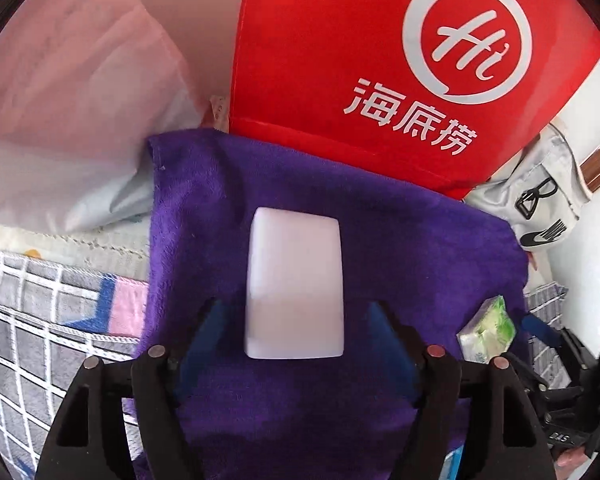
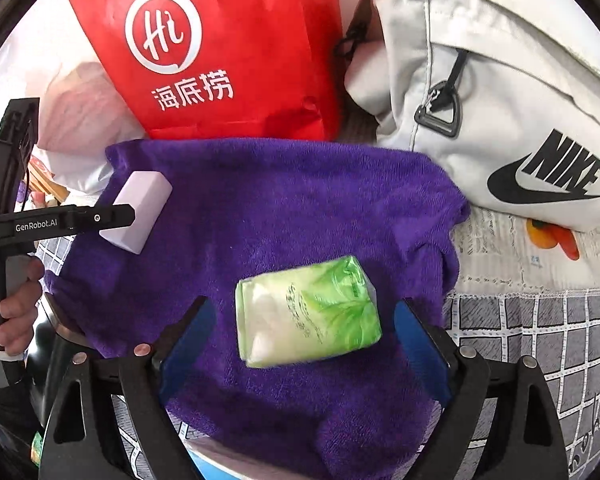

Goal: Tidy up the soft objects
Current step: 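Lower both items onto the purple towel and open both tools, then withdraw both tools back toward the items on the bed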

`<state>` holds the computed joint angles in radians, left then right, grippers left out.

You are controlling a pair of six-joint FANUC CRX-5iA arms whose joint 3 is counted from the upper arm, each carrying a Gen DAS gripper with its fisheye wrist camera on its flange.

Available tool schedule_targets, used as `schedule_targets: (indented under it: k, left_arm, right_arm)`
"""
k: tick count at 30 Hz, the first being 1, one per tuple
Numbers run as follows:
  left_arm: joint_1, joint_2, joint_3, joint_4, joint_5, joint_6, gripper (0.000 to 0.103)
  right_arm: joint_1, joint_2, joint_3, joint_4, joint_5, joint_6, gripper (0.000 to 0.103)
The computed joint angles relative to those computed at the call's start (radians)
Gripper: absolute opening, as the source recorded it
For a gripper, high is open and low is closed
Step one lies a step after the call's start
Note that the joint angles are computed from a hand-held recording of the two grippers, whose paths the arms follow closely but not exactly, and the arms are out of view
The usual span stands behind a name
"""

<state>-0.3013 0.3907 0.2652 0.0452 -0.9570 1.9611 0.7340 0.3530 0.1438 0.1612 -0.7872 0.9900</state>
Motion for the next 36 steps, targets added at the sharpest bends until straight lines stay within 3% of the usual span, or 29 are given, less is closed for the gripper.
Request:
schedule_targets:
  k: [7, 13, 19, 23, 27, 36]
  left_arm:
    - [-0.027, -0.016, 0.056, -0.075, -0.051, 0.073, 0.073]
    - [-0.068, -0.107, 0.012, -0.147, -0.059, 0.142, 0.073]
    - [-0.072, -0.285, -0.145, -0.167, -0.024, 0.142, 0.073]
    - [-0.119, -0.378, -0.194, -0.213, -0.069, 0.177, 0.073]
    - [-0.173, -0.455, -0.247, -0.255, -0.094, 0.227, 0.073]
    - [-0.246, -0.607, -0.408, -0.284, -0.114, 0.362, 0.073]
  right_arm:
    - [0.043, -0.047, -0.072, 0.151, 0.018, -0.101, 0.09]
    - [0.097, -0.118, -0.145, 0.28, -0.018, -0.214, 0.09]
    - [0.156, -0.211, -0.218, 0.253, -0.042, -0.275, 0.09]
    - [0.225, -0.316, -0.362, 0.359, 0.014, -0.41, 0.091]
    - [0.293, -0.408, -0.44, 0.345, 0.006, -0.461, 0.09]
    - [0.469, -0.553, -0.633, 0.459, 0.025, -0.695, 0.09]
